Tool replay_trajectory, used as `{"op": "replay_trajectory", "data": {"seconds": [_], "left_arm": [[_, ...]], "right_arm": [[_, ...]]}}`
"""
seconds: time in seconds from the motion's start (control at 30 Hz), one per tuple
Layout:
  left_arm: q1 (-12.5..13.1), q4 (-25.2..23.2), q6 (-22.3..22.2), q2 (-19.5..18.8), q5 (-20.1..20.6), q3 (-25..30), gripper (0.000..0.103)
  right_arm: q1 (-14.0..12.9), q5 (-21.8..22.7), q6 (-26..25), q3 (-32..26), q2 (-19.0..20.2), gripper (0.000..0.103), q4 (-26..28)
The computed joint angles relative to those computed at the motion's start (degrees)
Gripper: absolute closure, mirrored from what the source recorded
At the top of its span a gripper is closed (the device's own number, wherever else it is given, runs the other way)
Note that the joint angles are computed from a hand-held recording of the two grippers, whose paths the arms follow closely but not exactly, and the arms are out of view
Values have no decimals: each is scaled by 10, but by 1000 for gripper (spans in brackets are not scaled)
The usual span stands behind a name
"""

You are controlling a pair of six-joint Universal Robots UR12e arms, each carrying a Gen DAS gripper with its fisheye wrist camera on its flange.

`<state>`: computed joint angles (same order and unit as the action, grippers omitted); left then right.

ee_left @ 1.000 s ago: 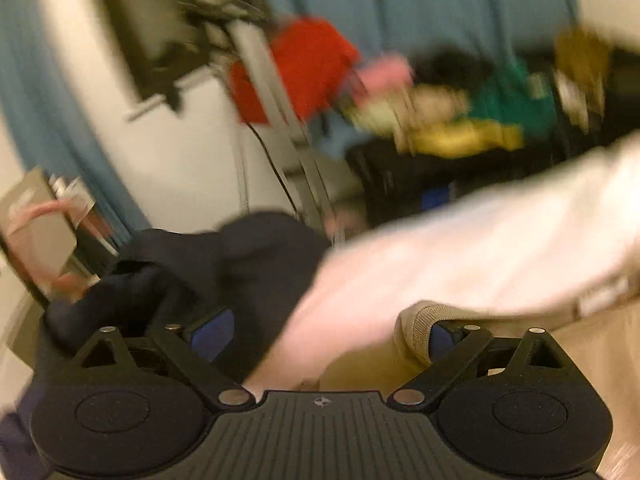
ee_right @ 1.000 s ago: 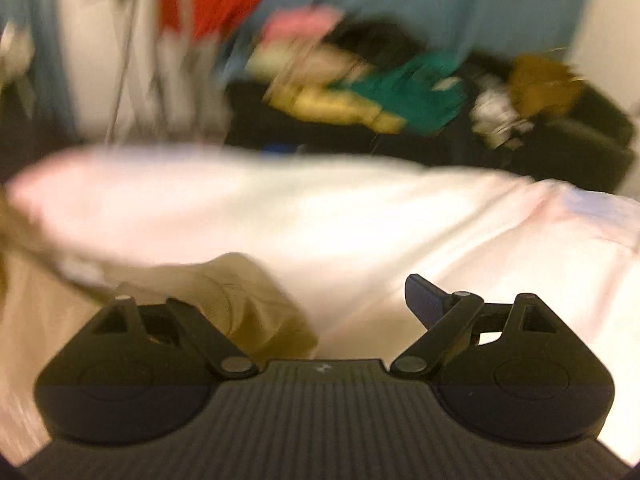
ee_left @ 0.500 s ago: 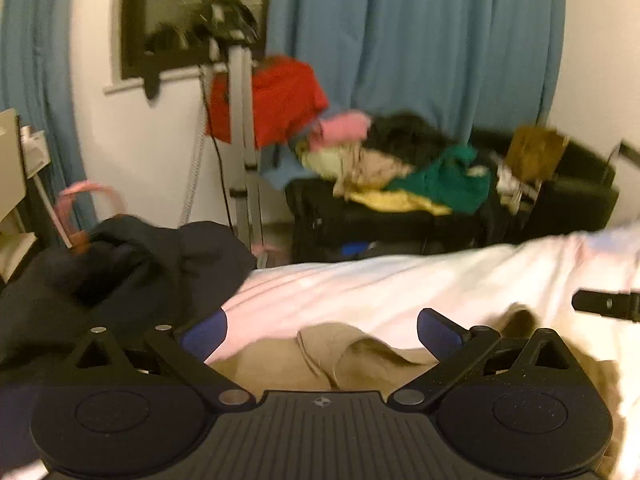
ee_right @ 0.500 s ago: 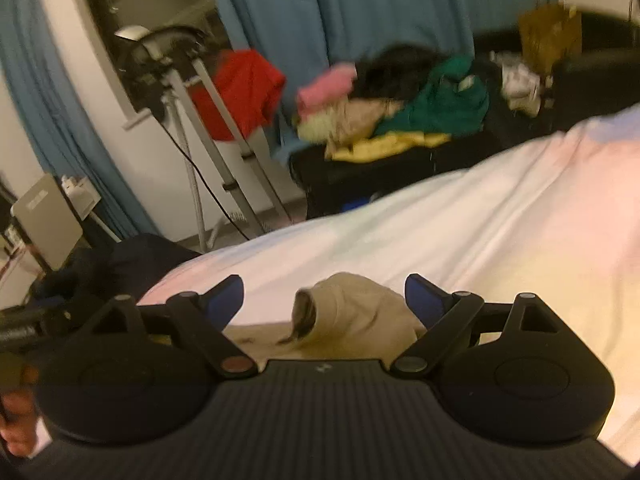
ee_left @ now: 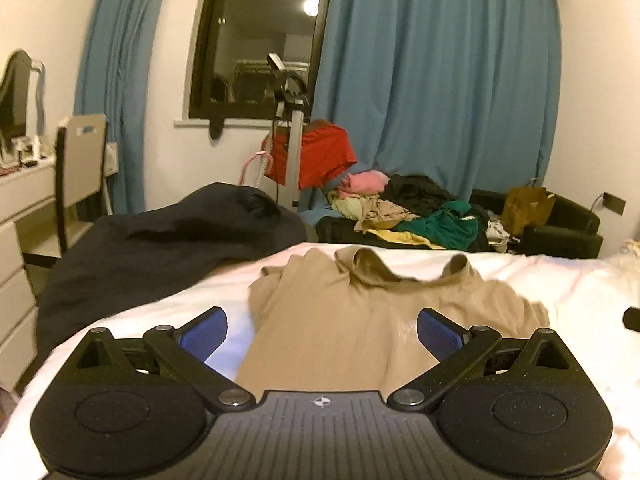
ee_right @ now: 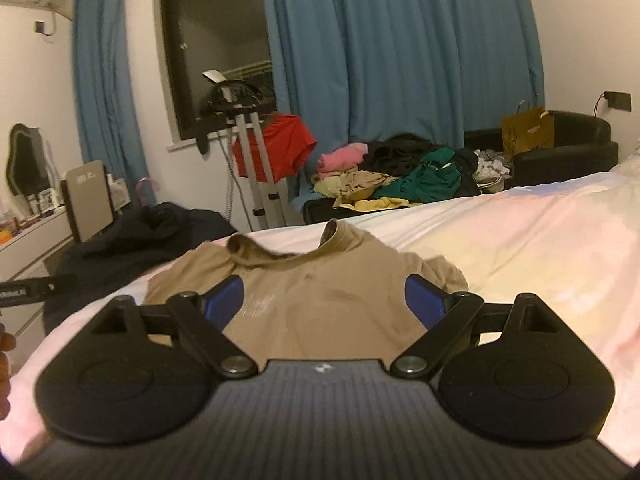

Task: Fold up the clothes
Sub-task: 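Lay the T-shirt flat on the bed and open the left gripper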

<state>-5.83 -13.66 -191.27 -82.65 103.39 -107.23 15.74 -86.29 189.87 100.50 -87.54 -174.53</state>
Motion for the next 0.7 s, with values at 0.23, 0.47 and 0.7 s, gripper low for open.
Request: {"op": "replay_trajectory", "data": {"seconds": [0.23, 0.47, 0.7], "left_arm": [[-19, -35, -58, 49, -9, -50, 2], [57, -81, -179, 38, -157, -33, 6], [128, -76, -280, -32, -208, 7, 12]], "right_arm": [[7, -3, 9, 66, -42, 14, -13], [6, -7, 24, 65, -37, 14, -13], [0, -10, 69, 50, -9, 14, 11]]}}
